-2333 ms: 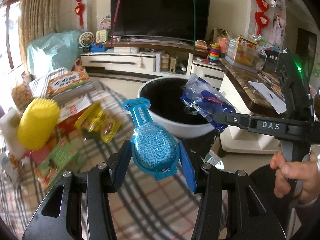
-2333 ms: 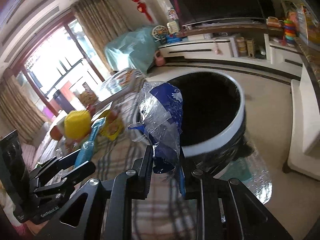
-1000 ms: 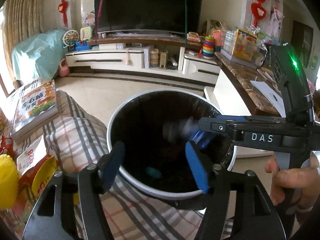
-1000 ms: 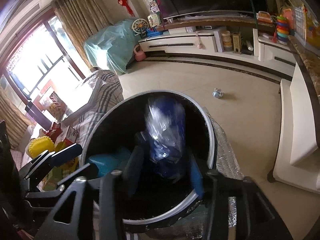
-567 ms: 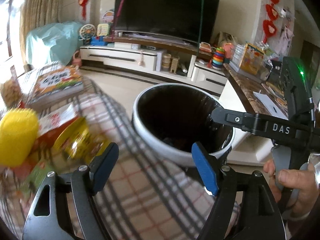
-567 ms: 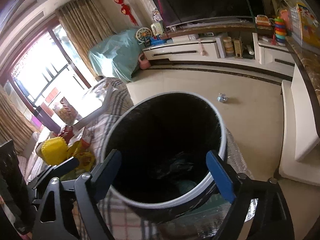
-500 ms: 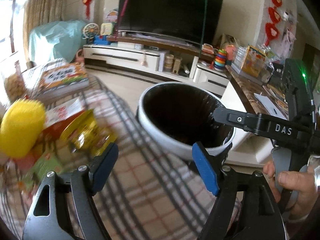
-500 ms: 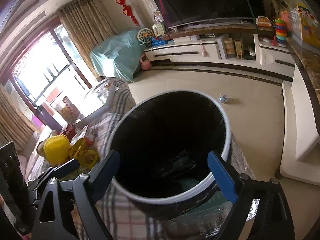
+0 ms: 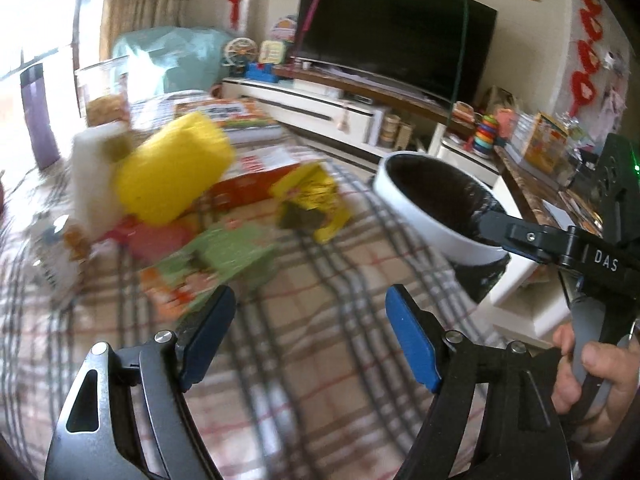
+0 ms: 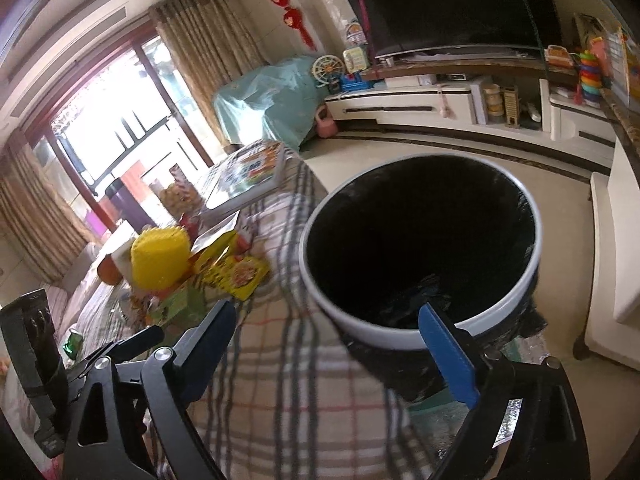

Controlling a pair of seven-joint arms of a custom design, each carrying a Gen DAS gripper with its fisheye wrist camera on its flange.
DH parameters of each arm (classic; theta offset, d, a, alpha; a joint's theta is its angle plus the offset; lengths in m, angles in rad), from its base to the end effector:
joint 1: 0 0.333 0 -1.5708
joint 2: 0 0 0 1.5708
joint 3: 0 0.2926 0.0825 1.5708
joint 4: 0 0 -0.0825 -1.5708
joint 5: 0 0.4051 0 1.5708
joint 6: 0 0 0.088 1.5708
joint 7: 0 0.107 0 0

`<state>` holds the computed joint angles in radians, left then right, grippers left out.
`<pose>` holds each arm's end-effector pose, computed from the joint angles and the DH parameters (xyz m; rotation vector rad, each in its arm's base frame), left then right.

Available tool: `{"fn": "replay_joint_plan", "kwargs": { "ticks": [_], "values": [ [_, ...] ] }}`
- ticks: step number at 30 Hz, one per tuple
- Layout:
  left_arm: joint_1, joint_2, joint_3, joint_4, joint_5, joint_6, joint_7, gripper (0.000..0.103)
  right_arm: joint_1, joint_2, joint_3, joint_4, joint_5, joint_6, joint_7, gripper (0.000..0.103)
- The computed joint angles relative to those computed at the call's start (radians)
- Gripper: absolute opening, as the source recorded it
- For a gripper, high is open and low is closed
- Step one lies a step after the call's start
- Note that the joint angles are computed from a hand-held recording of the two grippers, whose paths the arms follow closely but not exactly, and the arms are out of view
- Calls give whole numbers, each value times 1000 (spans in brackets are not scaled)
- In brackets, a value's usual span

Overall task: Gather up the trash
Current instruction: 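Move both open tools back to the table toward the carton and snack bag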

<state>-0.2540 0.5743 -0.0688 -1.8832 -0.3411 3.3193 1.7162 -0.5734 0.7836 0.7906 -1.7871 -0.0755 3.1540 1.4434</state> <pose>0.6592 -0.1780 0.2648 -1.7118 1.8494 -0.9700 0.7049 0.0737 0.2776 -1.6335 1.5720 -0.2848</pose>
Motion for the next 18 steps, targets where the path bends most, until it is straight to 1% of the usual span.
{"fn": "replay_joint_plan", "kwargs": {
  "ticks": [2,8,11,15,17,18],
  "values": [
    [17,-19,-5,-37,-6,17,-4,81,-4,4,13,-7,-3,-3,-6,94],
    [52,-53,-9,-101,-19,37,-4,83,31,4,11,-14,-19,-4,-5,95],
    [52,-59,6,-107,-24,25,1,84,57,17,6,8,-18,-25,-19,95],
    [70,-61,5,-111,-23,18,2,85,99,26,-11,34,3,-40,-43,95],
    [94,-59,-9,-104,-8,-2,9,86,119,33,-21,53,15,-52,-59,95],
    [94,-56,-5,-98,-3,-13,12,86,129,38,-25,65,22,-62,-68,95]
  ]
}}
